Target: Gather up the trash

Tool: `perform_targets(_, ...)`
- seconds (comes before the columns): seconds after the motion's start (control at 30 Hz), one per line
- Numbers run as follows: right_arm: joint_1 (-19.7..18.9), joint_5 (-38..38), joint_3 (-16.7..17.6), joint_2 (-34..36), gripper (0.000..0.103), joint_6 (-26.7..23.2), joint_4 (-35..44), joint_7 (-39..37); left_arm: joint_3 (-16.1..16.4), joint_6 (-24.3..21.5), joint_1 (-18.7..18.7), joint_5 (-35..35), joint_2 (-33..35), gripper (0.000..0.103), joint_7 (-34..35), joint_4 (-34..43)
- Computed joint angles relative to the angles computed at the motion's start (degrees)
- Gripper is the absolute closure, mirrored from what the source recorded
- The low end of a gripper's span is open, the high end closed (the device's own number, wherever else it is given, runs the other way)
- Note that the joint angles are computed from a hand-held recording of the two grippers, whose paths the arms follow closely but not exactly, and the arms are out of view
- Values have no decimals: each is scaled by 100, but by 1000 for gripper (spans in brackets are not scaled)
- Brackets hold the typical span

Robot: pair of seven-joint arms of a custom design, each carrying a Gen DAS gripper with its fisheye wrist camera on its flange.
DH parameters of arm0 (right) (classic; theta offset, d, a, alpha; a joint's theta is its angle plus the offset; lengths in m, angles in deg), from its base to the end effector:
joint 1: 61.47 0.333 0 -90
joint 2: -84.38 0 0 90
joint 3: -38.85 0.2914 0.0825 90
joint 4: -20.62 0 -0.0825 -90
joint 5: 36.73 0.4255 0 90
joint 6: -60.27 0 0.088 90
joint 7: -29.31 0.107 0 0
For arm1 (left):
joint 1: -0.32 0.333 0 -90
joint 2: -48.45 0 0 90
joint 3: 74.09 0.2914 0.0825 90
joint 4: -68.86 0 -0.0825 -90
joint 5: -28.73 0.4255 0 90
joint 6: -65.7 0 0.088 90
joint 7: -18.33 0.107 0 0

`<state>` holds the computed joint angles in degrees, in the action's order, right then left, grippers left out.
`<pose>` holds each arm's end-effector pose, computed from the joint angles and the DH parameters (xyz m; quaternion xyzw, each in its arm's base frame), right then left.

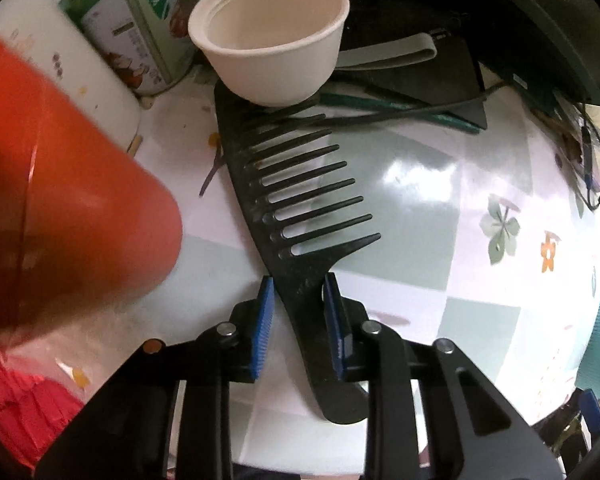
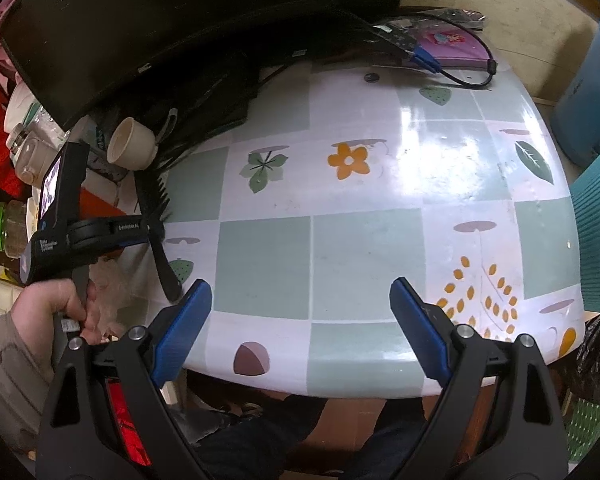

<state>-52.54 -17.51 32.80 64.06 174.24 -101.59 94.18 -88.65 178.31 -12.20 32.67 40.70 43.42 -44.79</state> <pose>0.5175 0.0421 0.5448 -0.8122 0.5465 0.0146 0.2035 0.5120 -0.2616 0.4974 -0.8906 0.4486 -0.0569 0.0484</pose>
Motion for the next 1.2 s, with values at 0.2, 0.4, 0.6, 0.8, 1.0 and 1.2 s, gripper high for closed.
perform_targets(0.2, 41, 67, 11, -54, 13, 4, -41, -12, -12, 166, -27, -104, -213, 80, 86, -171)
perform_targets(0.4, 37, 78, -17, -140, 13, -31, -82, 4, -78, 321, -78, -384, -530, 80, 194, -433)
perform_targets(0.6, -76, 13, -107, -207, 13, -48, -97, 83, -251, 413, -272, -618, -426, 80, 181, -138)
perform_targets(0.8, -233, -49, -232, -255, 13, -54, -22, 62, -360, 496, -463, -440, 337, 81, 236, 736)
perform_targets(1.0, -478, -121, -400, -166, 13, -52, 194, 20, -336, 452, -842, -79, 1175, 81, 202, 1772)
perform_targets(1.2, -729, -30, -551, 42, 13, -68, 506, -90, -215, 256, -1245, 237, 1893, 81, 239, 2828)
